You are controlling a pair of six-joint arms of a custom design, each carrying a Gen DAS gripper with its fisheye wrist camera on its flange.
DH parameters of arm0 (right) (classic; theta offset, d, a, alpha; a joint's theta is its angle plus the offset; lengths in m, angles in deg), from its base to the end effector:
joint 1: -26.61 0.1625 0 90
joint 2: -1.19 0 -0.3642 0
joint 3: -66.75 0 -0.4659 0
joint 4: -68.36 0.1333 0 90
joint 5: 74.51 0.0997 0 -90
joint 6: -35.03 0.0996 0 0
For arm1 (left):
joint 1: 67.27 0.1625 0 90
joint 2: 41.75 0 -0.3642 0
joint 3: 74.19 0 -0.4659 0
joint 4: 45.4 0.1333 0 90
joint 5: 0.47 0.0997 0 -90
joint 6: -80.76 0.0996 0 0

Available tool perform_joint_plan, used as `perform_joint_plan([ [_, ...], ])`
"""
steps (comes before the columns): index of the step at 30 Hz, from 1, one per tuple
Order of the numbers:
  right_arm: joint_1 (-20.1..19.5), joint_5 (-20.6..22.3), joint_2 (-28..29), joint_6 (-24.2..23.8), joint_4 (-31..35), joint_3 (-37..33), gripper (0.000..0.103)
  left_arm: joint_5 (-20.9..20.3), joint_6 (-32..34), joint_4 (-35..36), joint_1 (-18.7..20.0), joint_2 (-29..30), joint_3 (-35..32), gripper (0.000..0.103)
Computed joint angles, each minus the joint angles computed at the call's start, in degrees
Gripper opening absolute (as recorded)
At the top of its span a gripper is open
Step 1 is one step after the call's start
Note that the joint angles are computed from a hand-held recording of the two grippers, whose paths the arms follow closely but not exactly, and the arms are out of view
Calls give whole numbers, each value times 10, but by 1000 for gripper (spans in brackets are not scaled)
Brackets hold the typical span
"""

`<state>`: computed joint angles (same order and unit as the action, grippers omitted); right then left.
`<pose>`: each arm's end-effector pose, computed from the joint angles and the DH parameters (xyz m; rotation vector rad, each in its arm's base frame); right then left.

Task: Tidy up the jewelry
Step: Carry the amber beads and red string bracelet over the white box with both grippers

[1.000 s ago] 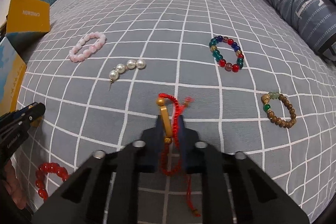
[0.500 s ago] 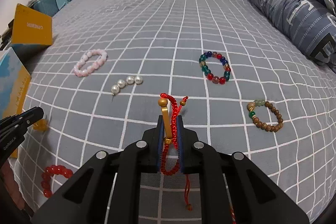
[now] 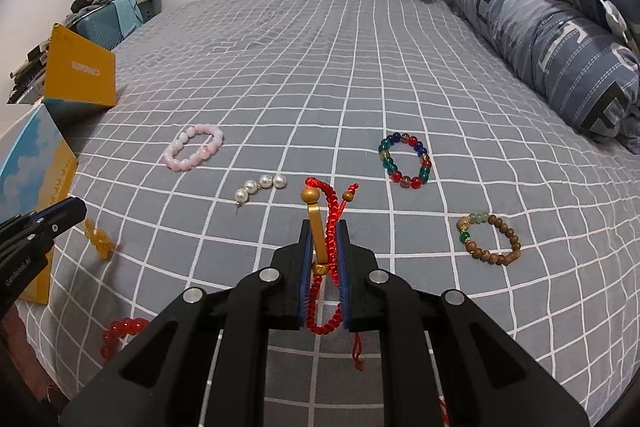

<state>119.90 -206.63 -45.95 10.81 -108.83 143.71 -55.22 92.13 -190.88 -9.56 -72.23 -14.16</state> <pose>0.1105 -0.7628 0.2419 0.0689 -2.1239 0.9734 -0.2898 -0.8157 0.0879 0.7681 2.4145 -0.7179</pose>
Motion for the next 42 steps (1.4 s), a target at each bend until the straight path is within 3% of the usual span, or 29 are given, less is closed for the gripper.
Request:
perform_joint_plan([
  [9, 12, 0, -14, -9, -22, 22, 11, 11, 9, -37, -11, -25, 34, 9],
  [26, 51, -28, -25, 3, -24, 34, 11, 42, 5, -42, -30, -91, 88, 9],
  [42, 112, -41, 47, 33, 36, -53, 11, 63, -14, -25, -30, -176, 115, 9],
])
